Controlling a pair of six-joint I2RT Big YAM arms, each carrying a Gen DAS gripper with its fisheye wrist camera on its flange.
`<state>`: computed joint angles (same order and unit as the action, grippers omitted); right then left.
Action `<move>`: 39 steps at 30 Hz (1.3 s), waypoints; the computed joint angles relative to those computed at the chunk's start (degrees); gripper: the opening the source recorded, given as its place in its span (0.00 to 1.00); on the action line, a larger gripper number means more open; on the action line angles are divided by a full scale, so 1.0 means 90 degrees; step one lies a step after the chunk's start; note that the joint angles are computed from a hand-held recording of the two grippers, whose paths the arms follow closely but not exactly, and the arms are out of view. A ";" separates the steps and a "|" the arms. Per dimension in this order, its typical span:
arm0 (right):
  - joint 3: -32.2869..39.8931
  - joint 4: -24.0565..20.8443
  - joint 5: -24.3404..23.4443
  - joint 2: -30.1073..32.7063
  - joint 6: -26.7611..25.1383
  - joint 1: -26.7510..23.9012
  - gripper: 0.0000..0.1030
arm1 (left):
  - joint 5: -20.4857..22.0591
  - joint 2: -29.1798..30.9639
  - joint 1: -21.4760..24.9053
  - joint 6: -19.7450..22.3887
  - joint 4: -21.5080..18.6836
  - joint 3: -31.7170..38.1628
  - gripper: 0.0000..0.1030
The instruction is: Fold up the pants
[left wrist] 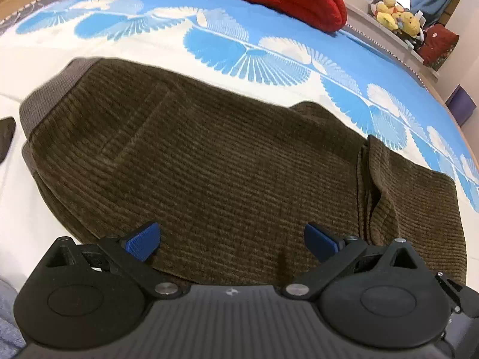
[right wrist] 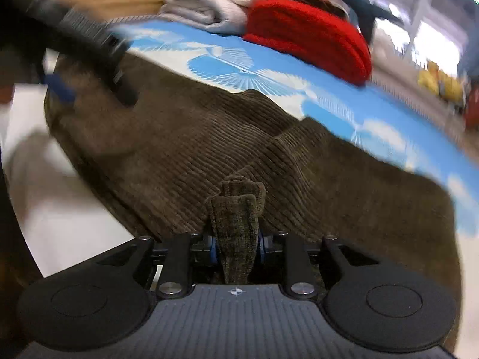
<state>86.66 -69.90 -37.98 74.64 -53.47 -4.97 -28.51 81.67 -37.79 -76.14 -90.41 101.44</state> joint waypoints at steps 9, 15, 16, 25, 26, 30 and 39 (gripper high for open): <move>-0.0017 0.0805 -0.0834 -0.0115 0.1212 -0.0208 0.22 | -0.0135 -0.0037 -0.0068 0.0044 0.0123 -0.0109 1.00; 0.0516 -0.0676 0.0194 0.0297 0.0264 0.0101 0.29 | -0.0277 -0.0039 -0.0170 0.0237 0.0168 -0.0064 1.00; 0.0446 -0.0734 0.0250 0.0279 0.0126 0.0110 0.35 | -0.0310 -0.0038 -0.0187 0.0280 0.0197 -0.0048 1.00; 0.1066 -0.2669 -0.0977 0.0438 -0.0389 -0.0477 0.70 | -0.0387 0.0576 -0.0249 0.1093 0.0552 0.0855 1.00; 0.1146 -0.2781 -0.1056 0.0482 -0.0308 -0.0547 0.65 | -0.0402 0.0703 -0.0271 0.1207 0.0548 0.1021 1.00; 0.1365 -0.2573 -0.1287 0.0687 0.0587 -0.0733 0.35 | -0.0480 0.1145 -0.0355 0.1458 0.0452 0.1513 1.00; 0.1258 -0.2496 -0.0711 0.0768 0.0273 -0.0652 0.25 | -0.0517 0.1773 -0.0463 0.1581 -0.0233 0.1755 1.00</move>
